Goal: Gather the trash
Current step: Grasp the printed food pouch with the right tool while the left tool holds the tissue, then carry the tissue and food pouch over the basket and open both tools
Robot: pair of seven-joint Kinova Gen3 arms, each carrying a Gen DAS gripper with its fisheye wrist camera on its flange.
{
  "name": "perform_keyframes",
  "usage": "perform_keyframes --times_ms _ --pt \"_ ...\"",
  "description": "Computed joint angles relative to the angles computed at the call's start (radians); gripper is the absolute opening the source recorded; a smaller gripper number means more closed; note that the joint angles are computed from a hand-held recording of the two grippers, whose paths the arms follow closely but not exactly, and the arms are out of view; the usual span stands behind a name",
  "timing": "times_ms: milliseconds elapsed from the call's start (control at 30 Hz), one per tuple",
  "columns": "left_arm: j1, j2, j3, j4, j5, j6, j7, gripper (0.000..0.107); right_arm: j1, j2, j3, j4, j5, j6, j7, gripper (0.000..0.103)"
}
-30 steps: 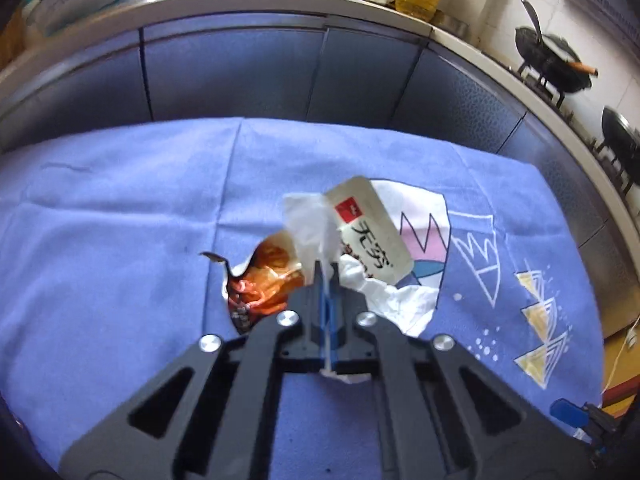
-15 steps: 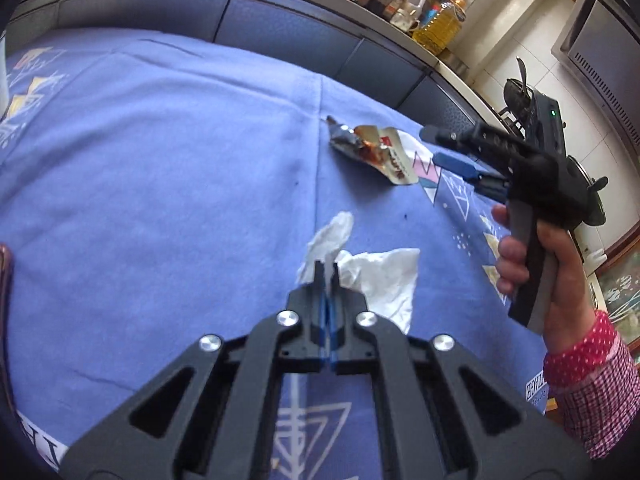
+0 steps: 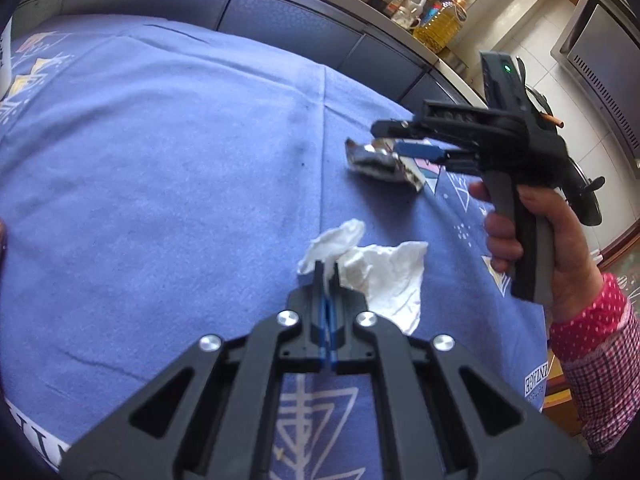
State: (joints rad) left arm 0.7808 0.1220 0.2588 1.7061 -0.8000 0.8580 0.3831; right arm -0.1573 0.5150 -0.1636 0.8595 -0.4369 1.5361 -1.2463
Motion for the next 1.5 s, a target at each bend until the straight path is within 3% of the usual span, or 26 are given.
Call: perform_keyframes --times_ms 100,233,300,400,467,567,767,800,833,900,1033,1167,1333,1433,1500 --pt "-0.007 -0.008 -0.004 0.021 -0.008 -0.032 0.014 0.001 0.103 -0.081 -0.040 0.139 -0.067 0.045 0.117 0.057" --pt "-0.010 -0.022 0.003 0.052 -0.028 -0.066 0.046 0.001 0.239 -0.186 -0.007 0.324 -0.218 0.045 0.242 0.057" --pt "-0.008 -0.027 0.009 0.058 -0.040 -0.069 0.060 0.001 0.332 -0.210 -0.019 0.405 -0.299 0.036 0.221 0.057" --pt "-0.011 -0.028 0.017 0.061 -0.041 -0.067 0.058 0.001 0.442 -0.163 -0.050 0.469 -0.421 0.100 0.104 0.057" --pt "-0.011 -0.026 0.019 0.063 -0.041 -0.066 0.061 0.001 0.432 -0.144 -0.024 0.507 -0.473 0.110 0.041 0.054" --pt "-0.011 -0.024 0.019 0.063 -0.044 -0.064 0.069 0.001 0.339 -0.143 0.078 0.525 -0.547 0.093 -0.024 0.054" --pt "0.003 -0.018 0.025 0.051 -0.044 -0.033 0.085 0.001 0.244 -0.178 0.058 0.565 -0.558 -0.074 -0.157 0.050" --pt "0.005 -0.016 0.025 0.046 -0.041 -0.027 0.082 0.001 0.238 -0.184 0.057 0.576 -0.554 -0.096 -0.158 0.040" --pt "0.007 -0.014 0.026 0.042 -0.040 -0.022 0.080 0.001 0.232 -0.183 0.056 0.597 -0.564 -0.113 -0.151 0.022" --pt "0.013 -0.011 0.026 0.032 -0.040 -0.012 0.074 0.001 0.261 -0.174 0.042 0.639 -0.606 -0.116 -0.116 0.017" --pt "0.019 0.004 0.022 -0.004 -0.043 -0.009 0.034 0.001 0.287 -0.235 0.124 0.670 -0.625 -0.088 0.036 0.016" --pt "0.026 0.032 0.010 -0.065 -0.039 -0.038 -0.039 0.001 0.434 -0.322 0.106 0.687 -0.560 -0.093 0.199 0.016" --pt "0.048 0.109 -0.026 -0.216 0.024 -0.078 -0.223 0.001 0.527 -0.382 0.263 0.716 -0.550 -0.045 0.362 0.016" --pt "0.031 0.180 0.000 -0.338 0.067 -0.077 -0.345 0.001 0.591 -0.421 0.320 0.739 -0.537 -0.061 0.460 0.016" --pt "-0.005 0.236 0.054 -0.429 0.093 -0.073 -0.426 0.001 0.632 -0.426 0.355 0.742 -0.538 -0.054 0.512 0.016"
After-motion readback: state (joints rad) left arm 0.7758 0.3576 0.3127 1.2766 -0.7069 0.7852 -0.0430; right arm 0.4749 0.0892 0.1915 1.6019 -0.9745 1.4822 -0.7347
